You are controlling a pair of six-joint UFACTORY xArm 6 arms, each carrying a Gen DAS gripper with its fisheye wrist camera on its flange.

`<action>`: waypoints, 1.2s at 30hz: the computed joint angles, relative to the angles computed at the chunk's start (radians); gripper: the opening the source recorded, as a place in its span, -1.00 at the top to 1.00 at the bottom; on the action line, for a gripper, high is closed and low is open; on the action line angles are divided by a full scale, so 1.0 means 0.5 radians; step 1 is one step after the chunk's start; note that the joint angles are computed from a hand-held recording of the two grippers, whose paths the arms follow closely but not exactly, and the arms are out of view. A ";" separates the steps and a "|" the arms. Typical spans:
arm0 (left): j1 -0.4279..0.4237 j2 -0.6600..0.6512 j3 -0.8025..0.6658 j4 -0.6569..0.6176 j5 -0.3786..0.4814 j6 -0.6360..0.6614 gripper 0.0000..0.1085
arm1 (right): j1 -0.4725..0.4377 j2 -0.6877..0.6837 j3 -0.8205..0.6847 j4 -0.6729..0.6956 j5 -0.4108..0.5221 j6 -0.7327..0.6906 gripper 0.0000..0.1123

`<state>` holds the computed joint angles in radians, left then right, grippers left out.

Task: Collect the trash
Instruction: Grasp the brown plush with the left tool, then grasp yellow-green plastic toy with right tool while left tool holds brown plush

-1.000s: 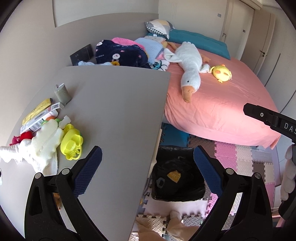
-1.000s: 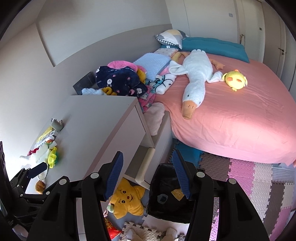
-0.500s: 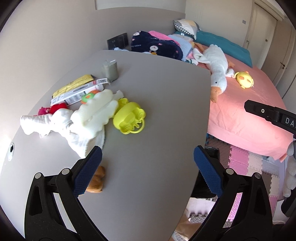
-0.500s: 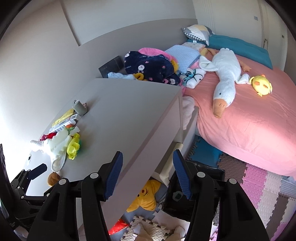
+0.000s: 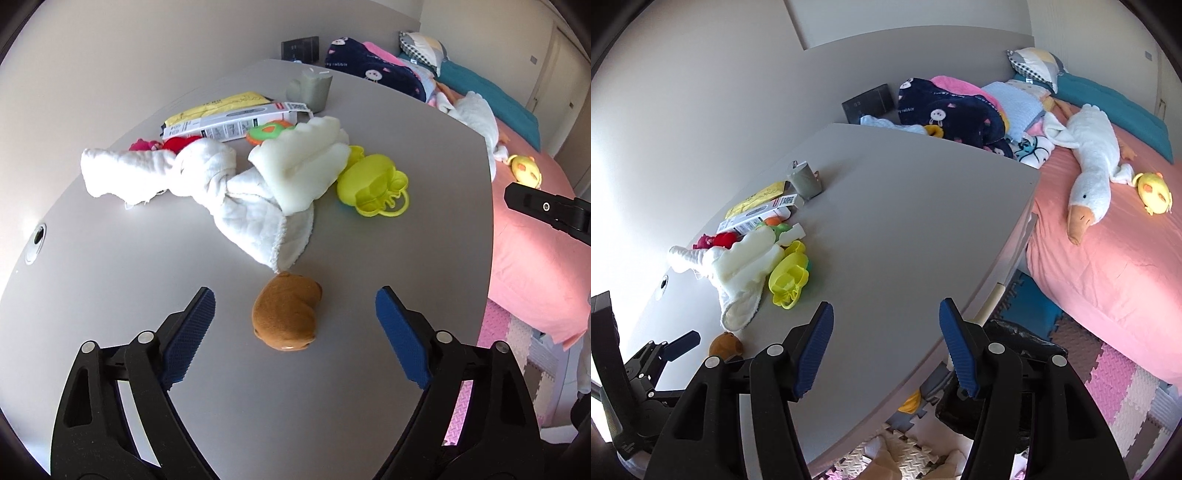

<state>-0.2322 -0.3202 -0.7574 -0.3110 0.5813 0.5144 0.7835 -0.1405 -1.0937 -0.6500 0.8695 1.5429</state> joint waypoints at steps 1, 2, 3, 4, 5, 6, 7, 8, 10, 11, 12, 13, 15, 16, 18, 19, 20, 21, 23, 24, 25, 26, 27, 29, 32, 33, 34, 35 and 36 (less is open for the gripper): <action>0.007 0.013 -0.003 0.003 -0.001 0.003 -0.47 | -0.001 0.015 -0.013 0.009 -0.006 -0.015 -0.08; 0.013 0.025 -0.005 0.004 0.001 0.011 -0.40 | -0.003 0.036 -0.031 0.017 -0.009 -0.032 -0.08; 0.018 0.036 -0.008 0.009 0.002 0.015 -0.35 | -0.005 0.056 -0.051 0.025 -0.009 -0.049 -0.08; 0.023 0.048 -0.013 0.003 0.012 0.028 -0.22 | -0.008 0.079 -0.071 0.037 -0.012 -0.069 -0.08; 0.030 0.064 -0.026 -0.011 0.037 0.047 -0.11 | -0.012 0.099 -0.088 0.048 -0.016 -0.085 -0.08; 0.037 0.081 -0.038 -0.026 0.061 0.066 -0.06 | -0.015 0.118 -0.103 0.061 -0.023 -0.101 -0.08; 0.043 0.085 -0.035 -0.038 0.061 0.090 0.02 | -0.019 0.140 -0.120 0.076 -0.031 -0.118 -0.08; 0.044 0.077 -0.021 -0.048 0.042 0.121 0.13 | -0.022 0.159 -0.136 0.089 -0.036 -0.135 -0.08; 0.062 0.077 -0.031 -0.081 0.067 0.174 0.32 | -0.028 0.204 -0.172 0.119 -0.049 -0.175 -0.08; 0.080 0.082 -0.047 -0.118 0.097 0.205 0.34 | -0.033 0.231 -0.195 0.138 -0.059 -0.200 -0.08; 0.099 0.084 -0.060 -0.148 0.121 0.225 0.34 | -0.037 0.257 -0.216 0.151 -0.069 -0.215 -0.08; 0.113 0.081 -0.063 -0.159 0.116 0.236 0.33 | -0.044 0.285 -0.238 0.168 -0.084 -0.234 -0.08; 0.137 0.067 -0.067 -0.168 0.106 0.256 0.34 | -0.057 0.340 -0.283 0.201 -0.113 -0.273 -0.08; 0.153 0.064 -0.077 -0.179 0.109 0.265 0.34 | -0.063 0.364 -0.302 0.215 -0.124 -0.291 -0.08; 0.183 0.057 -0.094 -0.193 0.112 0.280 0.33 | -0.074 0.431 -0.364 0.244 -0.145 -0.333 -0.08; 0.197 0.057 -0.104 -0.194 0.116 0.284 0.34 | -0.081 0.467 -0.396 0.259 -0.158 -0.356 -0.08; 0.213 0.058 -0.112 -0.193 0.119 0.285 0.34 | -0.084 0.501 -0.428 0.269 -0.166 -0.373 -0.08; 0.228 0.061 -0.122 -0.191 0.123 0.283 0.34 | -0.089 0.538 -0.465 0.279 -0.171 -0.395 -0.08; 0.252 0.077 -0.150 -0.196 0.134 0.282 0.34 | -0.099 0.611 -0.541 0.302 -0.172 -0.443 -0.08; 0.262 0.087 -0.165 -0.197 0.139 0.277 0.34 | -0.104 0.647 -0.579 0.312 -0.168 -0.467 -0.08; 0.271 0.093 -0.174 -0.198 0.141 0.277 0.34 | -0.110 0.684 -0.617 0.321 -0.160 -0.491 -0.08; 0.276 0.112 -0.192 -0.201 0.139 0.275 0.34 | -0.114 0.717 -0.651 0.329 -0.152 -0.511 -0.08; 0.283 0.116 -0.198 -0.204 0.137 0.274 0.34 | -0.121 0.748 -0.682 0.340 -0.152 -0.538 -0.08; 0.296 0.127 -0.211 -0.217 0.142 0.276 0.34 | -0.131 0.815 -0.758 0.356 -0.135 -0.588 -0.08; 0.309 0.139 -0.219 -0.214 0.142 0.270 0.34 | -0.146 0.882 -0.831 0.369 -0.153 -0.650 -0.08; 0.312 0.143 -0.222 -0.212 0.143 0.265 0.34 | -0.150 0.906 -0.859 0.363 -0.153 -0.663 -0.08; 0.314 0.148 -0.224 -0.210 0.143 0.261 0.34 | -0.152 0.926 -0.885 0.360 -0.148 -0.674 -0.08; 0.315 0.149 -0.224 -0.206 0.140 0.255 0.34 | -0.157 0.947 -0.909 0.360 -0.153 -0.687 -0.08; 0.317 0.152 -0.224 -0.205 0.137 0.253 0.34 | -0.161 0.961 -0.925 0.358 -0.160 -0.691 -0.08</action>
